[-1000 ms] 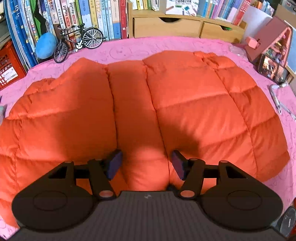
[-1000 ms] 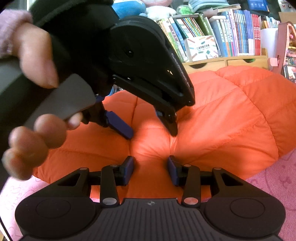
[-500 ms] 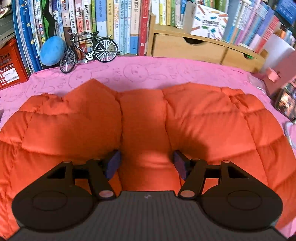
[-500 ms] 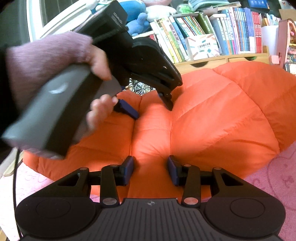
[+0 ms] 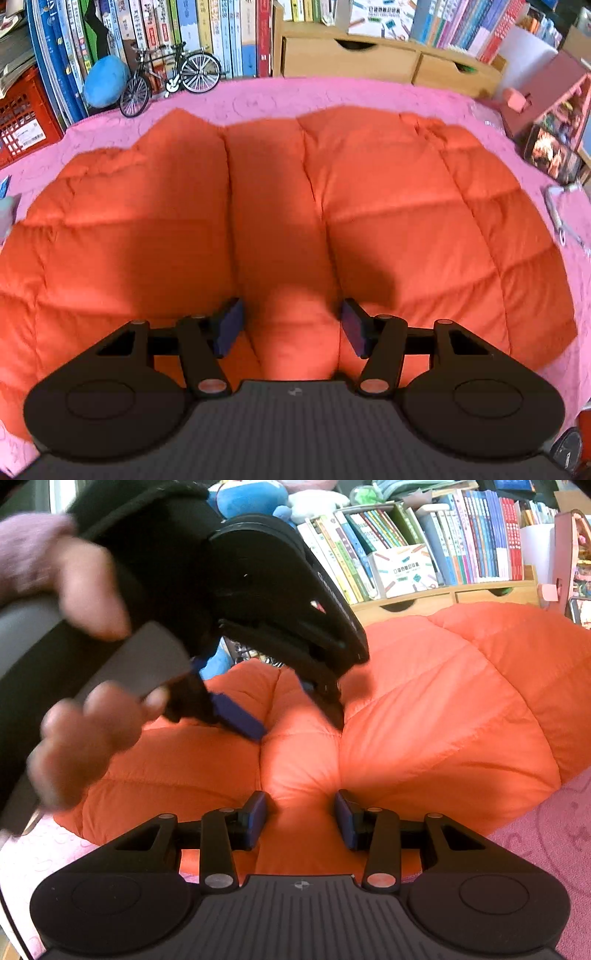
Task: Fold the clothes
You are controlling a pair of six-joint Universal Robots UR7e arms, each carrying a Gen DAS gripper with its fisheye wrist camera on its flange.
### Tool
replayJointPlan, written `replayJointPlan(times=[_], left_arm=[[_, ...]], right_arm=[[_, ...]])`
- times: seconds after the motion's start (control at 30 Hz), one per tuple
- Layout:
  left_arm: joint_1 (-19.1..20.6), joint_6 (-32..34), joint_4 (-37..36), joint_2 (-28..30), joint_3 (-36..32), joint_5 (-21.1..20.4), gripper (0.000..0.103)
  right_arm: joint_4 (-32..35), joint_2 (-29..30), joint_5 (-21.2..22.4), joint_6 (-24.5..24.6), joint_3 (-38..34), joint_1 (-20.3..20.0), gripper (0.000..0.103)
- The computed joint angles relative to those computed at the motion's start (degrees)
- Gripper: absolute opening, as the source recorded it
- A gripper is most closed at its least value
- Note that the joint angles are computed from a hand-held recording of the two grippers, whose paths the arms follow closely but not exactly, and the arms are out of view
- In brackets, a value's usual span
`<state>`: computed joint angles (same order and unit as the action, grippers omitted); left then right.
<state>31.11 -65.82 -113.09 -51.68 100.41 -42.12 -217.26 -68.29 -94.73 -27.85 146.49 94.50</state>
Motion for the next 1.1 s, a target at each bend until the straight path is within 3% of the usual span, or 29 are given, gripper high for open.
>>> replayJointPlan(times=[0.37,1.1], left_arm=[[2.64,2.84,-4.17,0.67,-0.51,1.31,0.058],[10.76,5.92,-0.15,7.42,-13.95,4.78,0.064]], right_arm=[[-0.44,0.67,-1.40,-0.02,-0.12,1.05,0.042],[0.24,0.59,-1.76,-0.38,-0.46,1.48,0.042]])
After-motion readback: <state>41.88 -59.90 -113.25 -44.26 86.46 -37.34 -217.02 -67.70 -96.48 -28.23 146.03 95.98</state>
